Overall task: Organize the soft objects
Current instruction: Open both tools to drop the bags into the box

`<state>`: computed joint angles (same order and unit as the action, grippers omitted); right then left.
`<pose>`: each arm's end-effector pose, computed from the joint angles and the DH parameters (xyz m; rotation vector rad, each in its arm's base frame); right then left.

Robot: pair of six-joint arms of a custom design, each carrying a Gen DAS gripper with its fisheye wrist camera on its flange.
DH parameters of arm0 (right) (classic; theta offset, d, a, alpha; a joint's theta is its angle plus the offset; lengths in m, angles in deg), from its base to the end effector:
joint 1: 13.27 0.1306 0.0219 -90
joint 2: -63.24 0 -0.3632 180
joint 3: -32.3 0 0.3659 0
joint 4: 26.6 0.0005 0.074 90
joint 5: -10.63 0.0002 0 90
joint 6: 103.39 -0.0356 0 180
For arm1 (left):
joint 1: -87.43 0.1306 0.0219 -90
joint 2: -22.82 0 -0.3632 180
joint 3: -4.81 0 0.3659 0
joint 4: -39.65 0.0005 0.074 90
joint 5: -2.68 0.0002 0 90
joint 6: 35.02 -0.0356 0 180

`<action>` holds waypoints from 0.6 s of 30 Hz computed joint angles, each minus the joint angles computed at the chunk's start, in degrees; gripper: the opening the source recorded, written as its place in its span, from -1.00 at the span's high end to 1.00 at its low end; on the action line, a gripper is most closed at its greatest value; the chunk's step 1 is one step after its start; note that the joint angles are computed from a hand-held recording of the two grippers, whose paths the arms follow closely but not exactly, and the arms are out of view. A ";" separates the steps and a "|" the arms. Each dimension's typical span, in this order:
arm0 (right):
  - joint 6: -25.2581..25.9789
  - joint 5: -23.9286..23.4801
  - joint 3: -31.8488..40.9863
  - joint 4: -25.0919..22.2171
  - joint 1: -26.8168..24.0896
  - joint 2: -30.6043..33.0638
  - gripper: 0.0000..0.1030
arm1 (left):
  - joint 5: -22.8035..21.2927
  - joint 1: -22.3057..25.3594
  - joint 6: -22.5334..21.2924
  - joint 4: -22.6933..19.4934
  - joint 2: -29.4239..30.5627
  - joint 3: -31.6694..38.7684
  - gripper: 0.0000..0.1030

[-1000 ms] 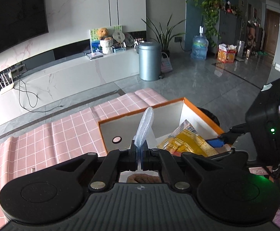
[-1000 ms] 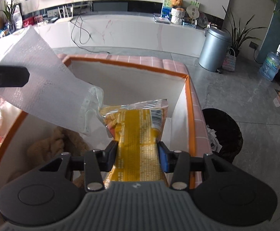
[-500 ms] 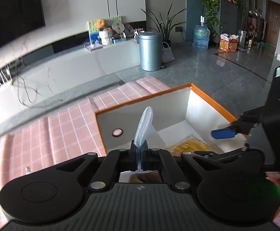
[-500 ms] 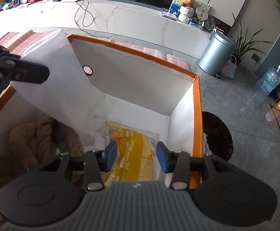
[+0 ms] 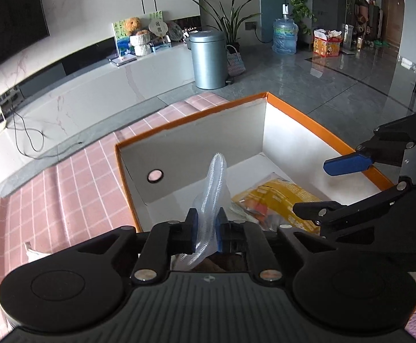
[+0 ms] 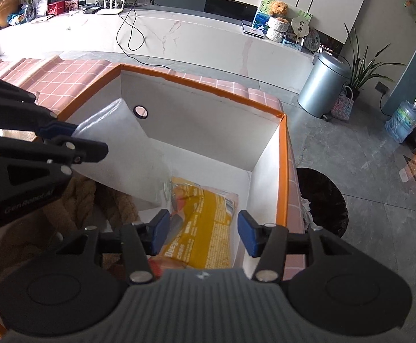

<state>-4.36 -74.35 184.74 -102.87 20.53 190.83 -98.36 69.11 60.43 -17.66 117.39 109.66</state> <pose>0.5368 0.3550 0.4865 -0.8648 2.3085 0.0795 0.4624 -0.1464 0.4781 0.1761 2.3657 0.0320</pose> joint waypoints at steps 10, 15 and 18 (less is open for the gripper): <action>-0.77 0.24 -4.32 1.78 0.04 -3.30 -0.12 | 3.91 1.20 4.49 0.70 -4.08 -2.78 0.03; -1.48 0.00 -8.80 3.96 0.67 -6.46 -0.13 | 2.22 0.83 7.12 2.40 -7.76 -5.65 -0.04; -2.25 -0.75 -10.62 5.52 1.19 -7.76 -0.12 | 1.28 0.63 8.69 3.83 -10.02 -7.45 -0.04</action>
